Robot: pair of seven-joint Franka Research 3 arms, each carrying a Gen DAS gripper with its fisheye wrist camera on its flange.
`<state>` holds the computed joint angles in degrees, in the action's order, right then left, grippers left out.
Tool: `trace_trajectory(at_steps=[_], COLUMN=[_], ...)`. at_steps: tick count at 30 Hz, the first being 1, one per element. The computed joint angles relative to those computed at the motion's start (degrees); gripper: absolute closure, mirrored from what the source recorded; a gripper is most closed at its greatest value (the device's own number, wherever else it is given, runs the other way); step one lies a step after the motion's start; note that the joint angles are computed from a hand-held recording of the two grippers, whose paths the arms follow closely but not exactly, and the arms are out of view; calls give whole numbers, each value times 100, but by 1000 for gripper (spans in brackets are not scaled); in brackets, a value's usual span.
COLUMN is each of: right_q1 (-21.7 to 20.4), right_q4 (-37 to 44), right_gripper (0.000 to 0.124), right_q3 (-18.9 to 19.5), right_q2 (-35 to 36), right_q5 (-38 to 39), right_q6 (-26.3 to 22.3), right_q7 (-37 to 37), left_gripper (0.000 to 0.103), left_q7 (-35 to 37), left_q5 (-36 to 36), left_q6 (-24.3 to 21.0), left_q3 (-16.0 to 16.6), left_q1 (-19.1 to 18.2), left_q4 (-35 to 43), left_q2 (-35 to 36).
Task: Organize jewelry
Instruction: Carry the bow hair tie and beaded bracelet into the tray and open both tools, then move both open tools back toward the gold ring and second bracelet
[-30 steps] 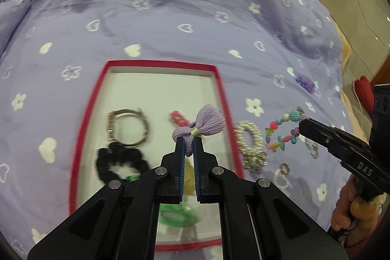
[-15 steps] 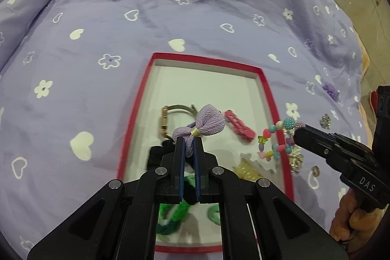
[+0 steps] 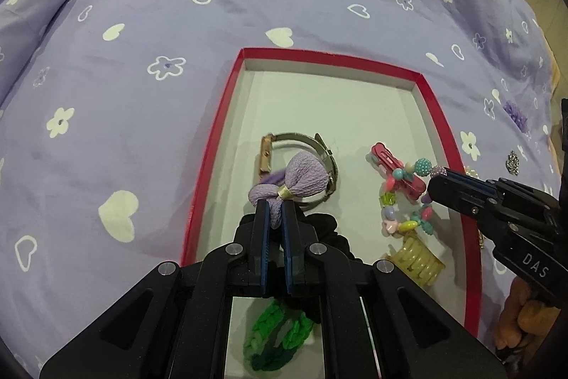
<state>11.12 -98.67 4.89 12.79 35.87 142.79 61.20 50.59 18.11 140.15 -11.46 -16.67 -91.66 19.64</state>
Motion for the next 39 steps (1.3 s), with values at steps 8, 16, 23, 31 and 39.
trace_trajectory(at_steps=[8,16,23,31,39], right_q1=[-6,-30,-53,-107,-198], right_q4=[29,10,-121,-615,-1451], right_gripper=[108,107,107,93,89], right_q3=[-22,-16,-17,-93,-395], right_q2=[90,77,-83,-667,-1432], right_q5=[-131,-106,11,463,641], right_q6=[-72,-90,-35,89,280], right_q7=[104,86,17,-320,-373], left_gripper=[95,89,71,64,64], left_q7=[30,-21,-102,-212,-274], left_q5=[5,-21,21,30,-41], left_q6=[-91,-68,-22,73,243], left_q3=[1,2,0,-47,-165], left_q1=[-28,-25,-30,-51,-143], left_q4=[77,52,-48,-246,-308], left_q2=[53,19,-100,-330,-482])
